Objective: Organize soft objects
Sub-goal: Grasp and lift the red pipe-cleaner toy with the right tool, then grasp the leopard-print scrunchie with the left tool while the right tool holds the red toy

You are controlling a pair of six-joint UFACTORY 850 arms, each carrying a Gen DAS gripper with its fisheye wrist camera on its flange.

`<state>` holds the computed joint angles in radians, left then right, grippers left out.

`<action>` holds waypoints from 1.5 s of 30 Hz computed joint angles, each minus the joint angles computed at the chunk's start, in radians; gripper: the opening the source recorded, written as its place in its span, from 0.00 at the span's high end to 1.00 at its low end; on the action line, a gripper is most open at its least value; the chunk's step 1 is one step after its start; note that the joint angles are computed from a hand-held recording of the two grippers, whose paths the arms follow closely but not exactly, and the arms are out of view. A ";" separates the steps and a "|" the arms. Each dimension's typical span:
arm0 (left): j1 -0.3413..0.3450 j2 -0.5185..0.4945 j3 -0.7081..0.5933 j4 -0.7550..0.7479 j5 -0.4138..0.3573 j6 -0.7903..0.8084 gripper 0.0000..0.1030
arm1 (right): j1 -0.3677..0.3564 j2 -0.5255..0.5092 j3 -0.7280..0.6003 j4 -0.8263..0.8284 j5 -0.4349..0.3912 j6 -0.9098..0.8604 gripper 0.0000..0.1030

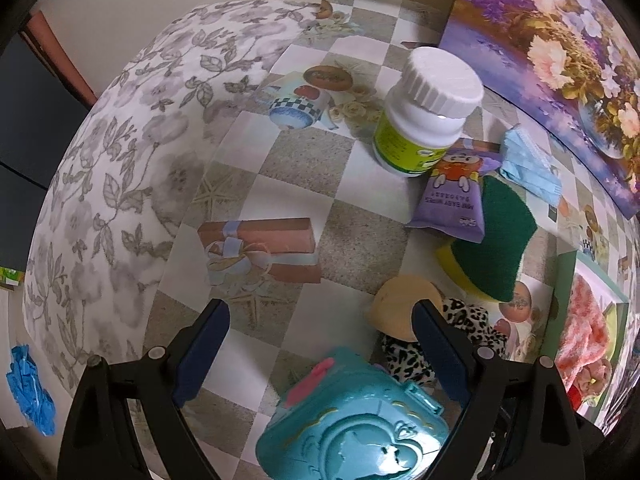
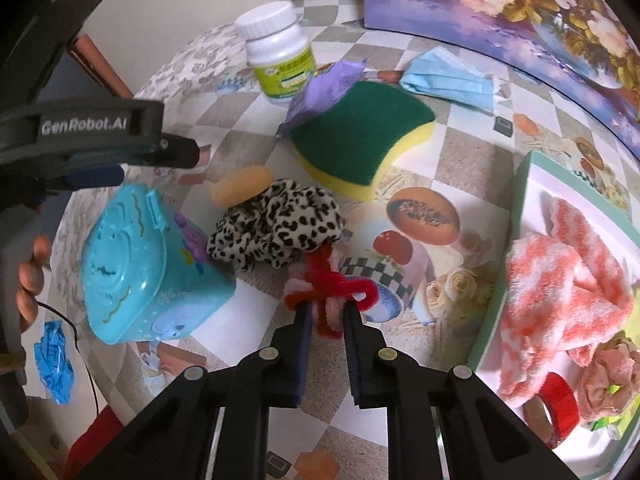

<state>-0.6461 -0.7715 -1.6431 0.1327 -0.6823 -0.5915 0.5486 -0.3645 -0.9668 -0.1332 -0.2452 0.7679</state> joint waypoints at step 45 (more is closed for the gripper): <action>-0.155 -0.101 -0.184 0.028 -0.079 0.198 0.29 | -0.114 0.284 0.215 -0.514 0.026 0.650 0.84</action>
<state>-0.8016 -0.8720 -1.8271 0.1606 -0.7610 -0.3933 0.4341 -0.0806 -0.7515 -0.6468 -0.2187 1.4184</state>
